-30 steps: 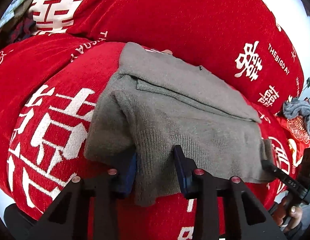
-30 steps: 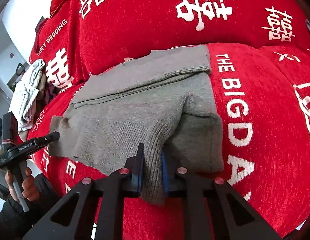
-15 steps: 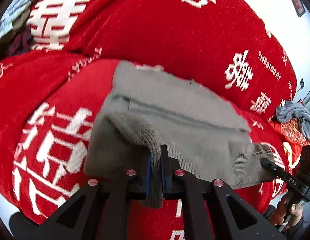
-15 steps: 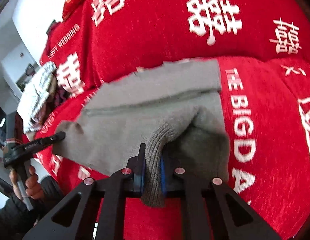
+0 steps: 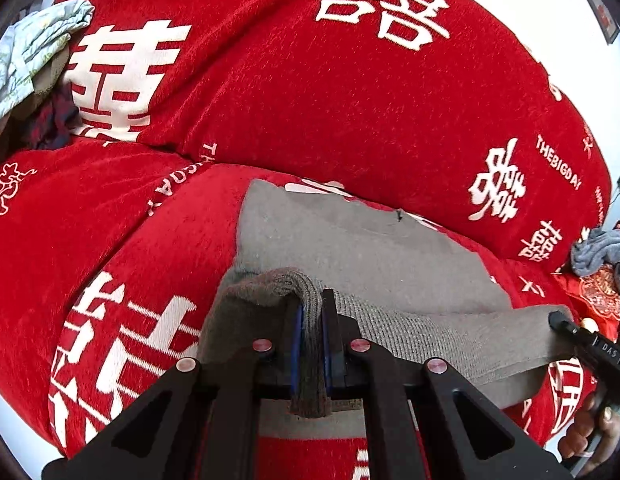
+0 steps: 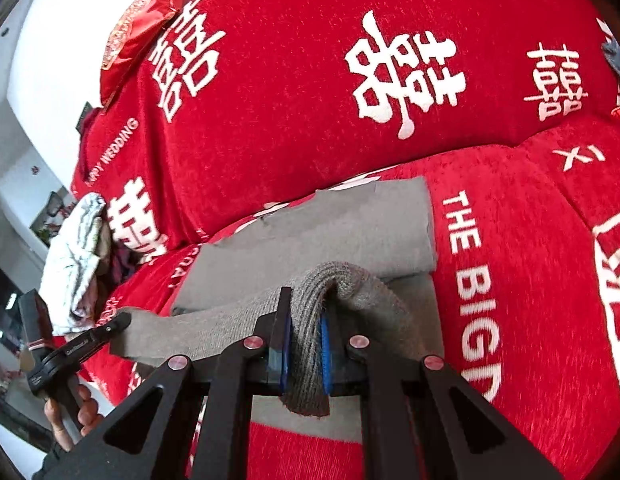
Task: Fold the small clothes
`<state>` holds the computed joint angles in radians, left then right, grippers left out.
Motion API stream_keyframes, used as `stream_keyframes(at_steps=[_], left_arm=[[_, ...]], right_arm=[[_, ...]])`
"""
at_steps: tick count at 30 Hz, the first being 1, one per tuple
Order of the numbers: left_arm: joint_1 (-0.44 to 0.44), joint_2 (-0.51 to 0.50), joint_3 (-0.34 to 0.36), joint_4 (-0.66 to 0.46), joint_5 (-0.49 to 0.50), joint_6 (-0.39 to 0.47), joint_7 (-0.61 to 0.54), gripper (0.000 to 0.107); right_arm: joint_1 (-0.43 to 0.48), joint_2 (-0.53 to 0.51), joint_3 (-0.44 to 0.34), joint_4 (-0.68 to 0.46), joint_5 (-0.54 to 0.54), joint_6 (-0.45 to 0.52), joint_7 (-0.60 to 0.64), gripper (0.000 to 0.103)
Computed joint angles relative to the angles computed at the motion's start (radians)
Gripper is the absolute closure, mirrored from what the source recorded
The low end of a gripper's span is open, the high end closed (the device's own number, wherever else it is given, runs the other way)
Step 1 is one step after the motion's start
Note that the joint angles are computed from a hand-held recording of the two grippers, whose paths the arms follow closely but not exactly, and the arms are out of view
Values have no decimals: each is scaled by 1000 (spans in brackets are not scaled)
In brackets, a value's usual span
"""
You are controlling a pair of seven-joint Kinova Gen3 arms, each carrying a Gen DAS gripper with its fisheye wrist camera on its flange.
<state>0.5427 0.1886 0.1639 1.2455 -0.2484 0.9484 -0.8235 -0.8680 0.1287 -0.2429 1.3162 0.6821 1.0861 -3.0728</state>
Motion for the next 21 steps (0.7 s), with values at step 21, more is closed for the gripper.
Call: stream_keyframes(at_steps=[21], left_arm=[[57, 199, -68, -288, -34, 180, -56, 98]], right_arm=[[3, 151, 115, -267, -102, 134, 229, 91]])
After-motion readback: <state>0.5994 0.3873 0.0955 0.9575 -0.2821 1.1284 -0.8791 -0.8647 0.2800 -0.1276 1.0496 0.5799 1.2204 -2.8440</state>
